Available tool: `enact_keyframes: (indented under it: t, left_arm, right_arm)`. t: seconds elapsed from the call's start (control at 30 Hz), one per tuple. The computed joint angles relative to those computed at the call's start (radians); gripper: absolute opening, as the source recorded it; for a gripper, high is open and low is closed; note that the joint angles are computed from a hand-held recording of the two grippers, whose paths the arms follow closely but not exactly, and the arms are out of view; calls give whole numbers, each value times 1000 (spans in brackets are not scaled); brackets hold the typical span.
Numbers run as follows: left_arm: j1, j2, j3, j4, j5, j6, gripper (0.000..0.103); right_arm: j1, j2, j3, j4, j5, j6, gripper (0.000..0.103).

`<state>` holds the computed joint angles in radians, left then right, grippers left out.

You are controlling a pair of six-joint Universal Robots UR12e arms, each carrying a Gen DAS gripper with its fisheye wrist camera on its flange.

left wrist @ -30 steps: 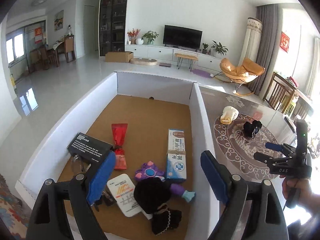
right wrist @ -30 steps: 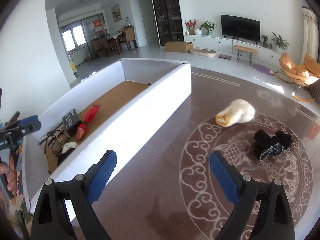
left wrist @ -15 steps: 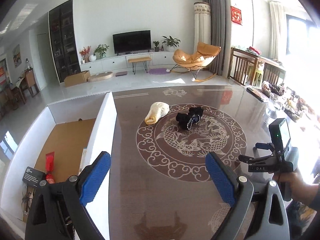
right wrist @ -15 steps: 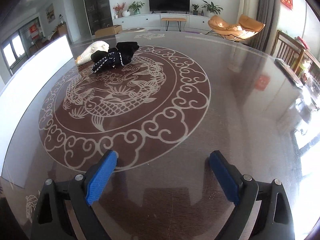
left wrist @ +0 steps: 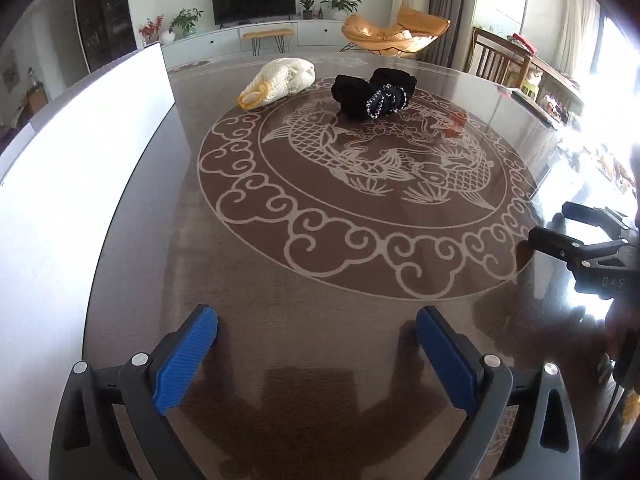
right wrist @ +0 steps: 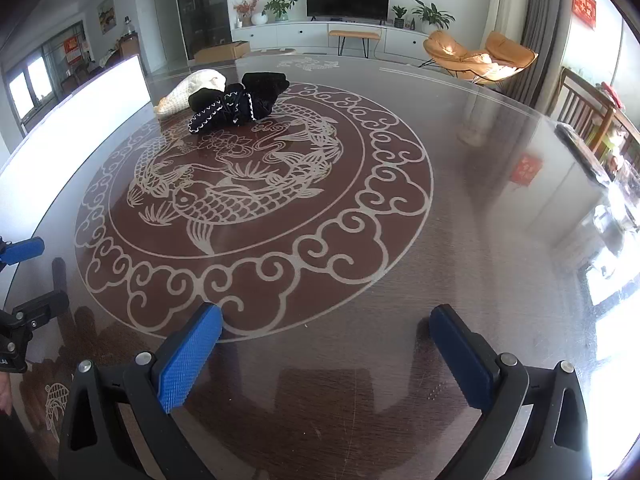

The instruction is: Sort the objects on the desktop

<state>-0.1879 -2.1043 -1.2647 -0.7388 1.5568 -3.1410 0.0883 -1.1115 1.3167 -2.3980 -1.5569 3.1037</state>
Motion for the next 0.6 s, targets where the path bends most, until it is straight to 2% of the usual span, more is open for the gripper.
enact_keyframes:
  t: [0.07, 0.3, 0.6]
  left_arm:
    - [-1, -15, 25, -19, 22, 5, 103]
    - [18, -73, 127, -85, 15, 12, 103]
    - [28, -71, 116, -48, -2, 22, 103]
  right_arm:
    - [0, 0, 0, 0, 0, 0, 103]
    - [0, 0, 0, 1, 0, 0, 103]
    - [0, -1, 0, 2, 1, 0, 103]
